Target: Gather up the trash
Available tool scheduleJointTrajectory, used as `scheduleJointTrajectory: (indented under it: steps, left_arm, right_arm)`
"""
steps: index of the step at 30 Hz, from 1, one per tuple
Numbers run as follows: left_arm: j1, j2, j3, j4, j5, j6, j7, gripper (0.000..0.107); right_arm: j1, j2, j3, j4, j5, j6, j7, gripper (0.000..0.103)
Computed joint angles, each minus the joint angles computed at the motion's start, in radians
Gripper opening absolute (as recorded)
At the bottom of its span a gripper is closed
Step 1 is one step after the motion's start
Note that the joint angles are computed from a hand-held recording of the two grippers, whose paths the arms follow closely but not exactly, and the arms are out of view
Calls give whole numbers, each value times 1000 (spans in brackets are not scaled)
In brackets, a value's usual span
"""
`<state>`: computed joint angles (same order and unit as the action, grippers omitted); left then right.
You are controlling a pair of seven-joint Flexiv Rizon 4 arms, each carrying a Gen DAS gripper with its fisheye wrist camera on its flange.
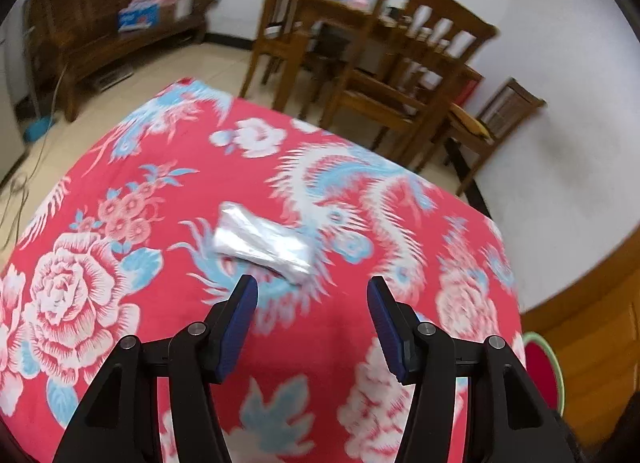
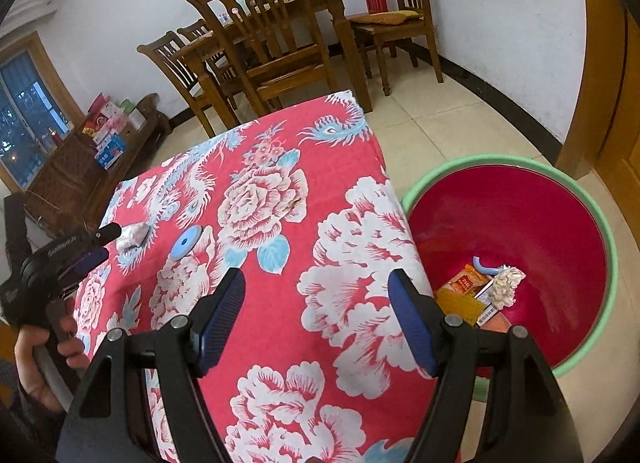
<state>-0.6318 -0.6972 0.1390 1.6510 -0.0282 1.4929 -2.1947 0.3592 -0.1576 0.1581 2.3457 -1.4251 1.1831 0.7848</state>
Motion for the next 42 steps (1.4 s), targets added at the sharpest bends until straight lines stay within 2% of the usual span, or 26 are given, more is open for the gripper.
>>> scheduleJointTrajectory:
  steps: [3,8,11,15,17,19,22,23,24,27,31,40,42]
  left_arm:
    - [-1,-25,24,-34,-6,-31,-20,58]
    - [33,-59,2,-85,-9,-73,-28,58]
    - [28,-83,20,-130,6,-111,-42,58]
    - [51,-107,-11,-170,17,-146,-30,58]
    - [24,-116,24,-197,49,-174,-39,58]
    - [11,-121,38,-213,81,-193,-44,56]
    - [-5,-121,58,-228,130,-220,-55,44]
    - [3,-118,46,-222,139,-213,-51,37]
    - [12,-113,34,-215,143,-206,-48,35]
    - [28,-97,14,-188,147,-189,-43,33]
    - [26,-62,14,-133,161,-152,-40,32]
    - [33,28,11,30,162,-44,-11,32]
    - [34,40,14,57,152,-25,-3,32]
  right_arm:
    - [1,-12,-3,-9,6,5,-12,74]
    - [1,-33,-12,-24,8,13,-28,74]
    - [1,-41,-16,-30,6,19,-31,74]
    - [2,-52,-21,-40,5,22,-41,74]
    - [3,-56,-23,-45,3,25,-44,74]
    - [3,-64,-26,-53,3,28,-51,74]
    - [6,-72,-28,-62,-2,28,-55,74]
    - [7,-74,-29,-66,-5,29,-55,74]
    - [7,-78,-31,-70,-8,31,-56,74]
    - [13,-91,-32,-88,-9,31,-68,74]
    - [28,-114,-33,-121,17,26,-117,74]
    - [106,-233,-57,-262,128,56,-271,74]
    - [129,-265,-67,-295,168,74,-304,71]
